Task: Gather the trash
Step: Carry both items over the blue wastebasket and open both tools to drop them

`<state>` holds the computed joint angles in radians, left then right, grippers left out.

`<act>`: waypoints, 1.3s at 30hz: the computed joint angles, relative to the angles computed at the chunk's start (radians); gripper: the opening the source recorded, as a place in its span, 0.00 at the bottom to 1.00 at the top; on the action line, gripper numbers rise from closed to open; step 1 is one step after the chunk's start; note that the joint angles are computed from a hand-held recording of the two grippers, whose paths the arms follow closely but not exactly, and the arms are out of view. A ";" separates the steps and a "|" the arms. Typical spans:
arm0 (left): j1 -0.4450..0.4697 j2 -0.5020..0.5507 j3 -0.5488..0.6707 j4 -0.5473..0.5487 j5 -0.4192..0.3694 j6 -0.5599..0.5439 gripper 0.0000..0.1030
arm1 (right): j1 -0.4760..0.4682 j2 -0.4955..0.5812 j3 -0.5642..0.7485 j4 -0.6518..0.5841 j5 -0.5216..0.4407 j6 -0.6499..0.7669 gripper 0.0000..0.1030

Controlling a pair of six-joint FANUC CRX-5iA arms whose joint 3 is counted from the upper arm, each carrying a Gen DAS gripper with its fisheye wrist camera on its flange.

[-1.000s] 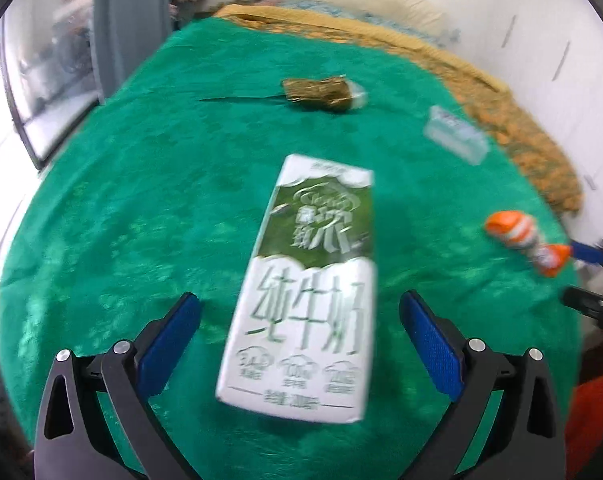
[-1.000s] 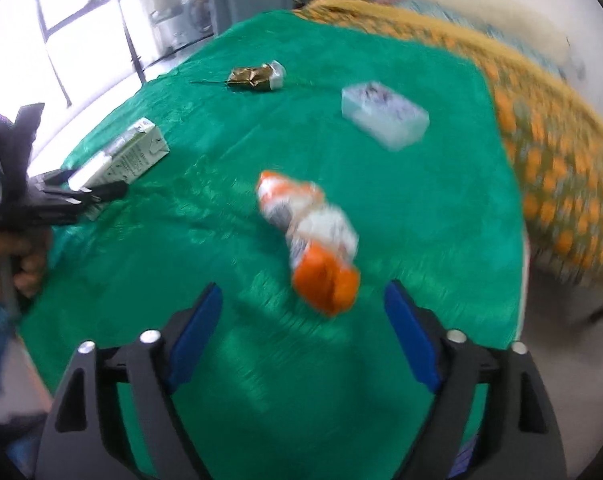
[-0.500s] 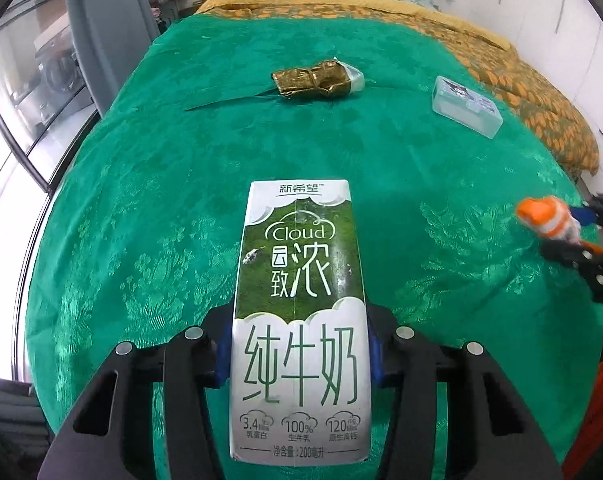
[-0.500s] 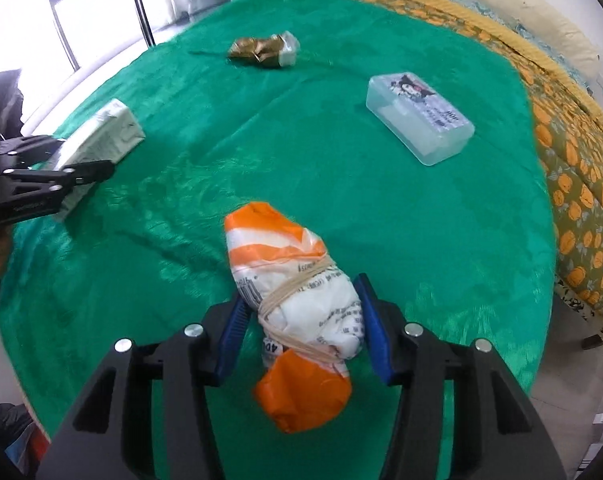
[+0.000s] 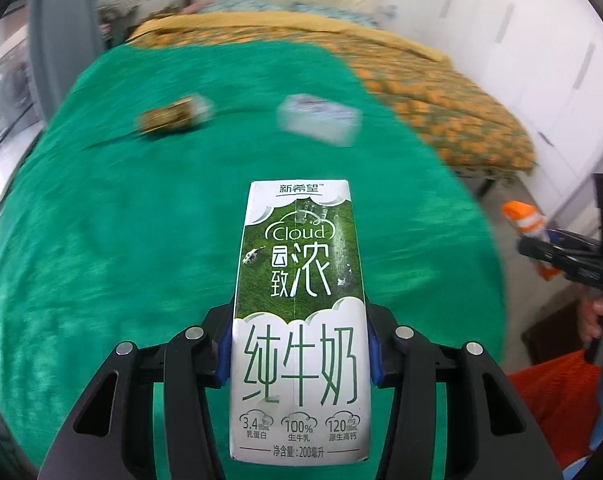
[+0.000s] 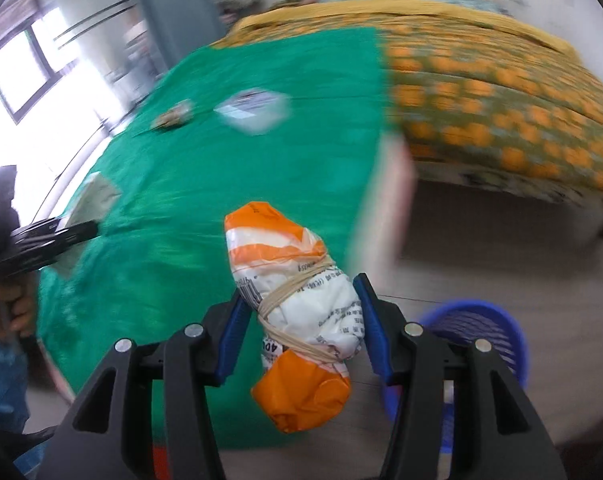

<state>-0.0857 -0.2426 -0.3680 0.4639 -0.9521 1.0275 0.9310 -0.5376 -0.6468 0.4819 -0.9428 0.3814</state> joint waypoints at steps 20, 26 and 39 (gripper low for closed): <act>-0.660 0.467 0.344 -0.068 0.076 0.344 0.47 | -0.309 -0.385 -0.290 -0.083 -0.135 -0.083 0.49; -0.704 0.589 0.420 -0.103 0.097 0.399 0.48 | -0.449 -0.382 -0.290 -0.175 -0.056 0.030 0.50; -0.698 0.522 0.366 -0.073 0.196 0.378 0.82 | -0.399 -0.434 -0.310 -0.053 -0.103 -0.107 0.83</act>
